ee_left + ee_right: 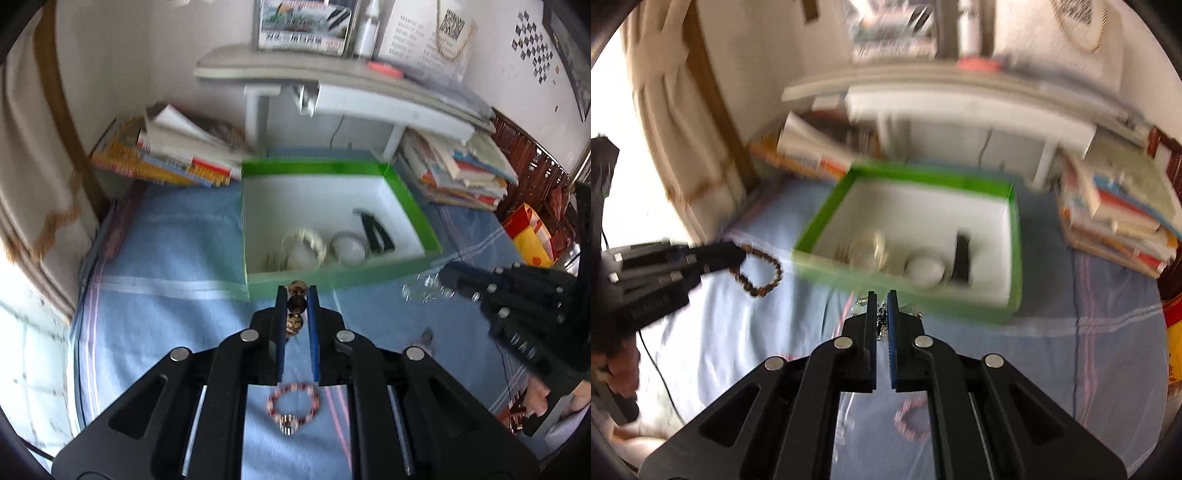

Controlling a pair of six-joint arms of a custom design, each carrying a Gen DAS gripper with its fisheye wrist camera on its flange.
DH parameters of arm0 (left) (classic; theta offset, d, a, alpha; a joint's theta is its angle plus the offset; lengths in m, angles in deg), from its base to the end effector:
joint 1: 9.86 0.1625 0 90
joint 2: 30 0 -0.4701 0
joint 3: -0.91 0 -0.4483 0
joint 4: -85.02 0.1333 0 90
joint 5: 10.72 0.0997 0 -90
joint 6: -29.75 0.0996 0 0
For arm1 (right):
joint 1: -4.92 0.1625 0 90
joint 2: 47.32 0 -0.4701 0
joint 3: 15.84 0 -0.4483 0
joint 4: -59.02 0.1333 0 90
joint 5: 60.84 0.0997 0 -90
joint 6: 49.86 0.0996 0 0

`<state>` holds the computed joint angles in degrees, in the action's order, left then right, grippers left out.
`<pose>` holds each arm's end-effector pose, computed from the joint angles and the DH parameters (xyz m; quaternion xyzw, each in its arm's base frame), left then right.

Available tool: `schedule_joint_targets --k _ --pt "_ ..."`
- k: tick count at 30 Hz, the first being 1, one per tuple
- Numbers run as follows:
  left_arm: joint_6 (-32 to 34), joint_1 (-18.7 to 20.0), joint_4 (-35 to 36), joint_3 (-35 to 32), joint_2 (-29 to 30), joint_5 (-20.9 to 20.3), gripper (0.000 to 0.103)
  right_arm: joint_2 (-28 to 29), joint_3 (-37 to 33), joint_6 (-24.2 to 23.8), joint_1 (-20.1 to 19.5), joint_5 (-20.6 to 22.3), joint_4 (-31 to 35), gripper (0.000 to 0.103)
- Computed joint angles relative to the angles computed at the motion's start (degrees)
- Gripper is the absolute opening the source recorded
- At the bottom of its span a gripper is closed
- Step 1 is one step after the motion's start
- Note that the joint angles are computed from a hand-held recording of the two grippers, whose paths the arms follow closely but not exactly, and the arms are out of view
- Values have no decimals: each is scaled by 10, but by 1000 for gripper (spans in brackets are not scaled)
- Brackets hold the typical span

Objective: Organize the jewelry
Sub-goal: 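Carry both bracelets over the green box and open both grippers, then move the left tool to the red bead bracelet while the right moves to the pink bracelet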

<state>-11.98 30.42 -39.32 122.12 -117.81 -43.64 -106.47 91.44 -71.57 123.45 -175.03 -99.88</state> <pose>-0.2357 -0.4841 0.3330 0.0573 0.8766 -0.3471 0.3284 0.3992 -0.5407 0.1827 0.3741 -0.8869 0.1882 0.1953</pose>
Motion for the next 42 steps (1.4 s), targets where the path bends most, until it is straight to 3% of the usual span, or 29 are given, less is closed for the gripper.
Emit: schedule_joint_targets --k 3,7,15,22,24,25,26,30,33,37,39,42 --pt "54 16 -50 -26 27 13 11 23 -36 -9 -4 5 -37 5" --pt "95 54 -94 -73 77 2 11 62 -74 -5 -15 0 -47 5" --pt "129 120 -102 -133 154 -19 11 132 -118 3 -40 -29 -19 5" --pt "144 149 -110 -159 186 -19 11 169 -152 6 -51 -36 -2 6" --pt "143 153 -109 -162 189 -15 17 170 -157 9 -50 -40 5 11" --pt "139 153 -104 -162 188 -12 33 167 -155 12 -50 -39 5 26" --pt "136 150 -104 -157 184 -6 41 163 -151 14 -50 -38 3 40" --pt "126 131 -90 -127 157 9 43 122 -110 19 -48 -24 -17 42" --pt "85 105 -64 -82 114 29 52 83 -70 22 -48 -26 -30 42" --pt "9 70 11 -14 57 26 54 23 0 32 -54 -59 -29 42" --pt "-53 59 76 11 37 15 55 0 29 57 -61 -84 -15 42" --pt "-119 51 118 47 9 -19 55 -36 78 113 -77 -100 7 42"
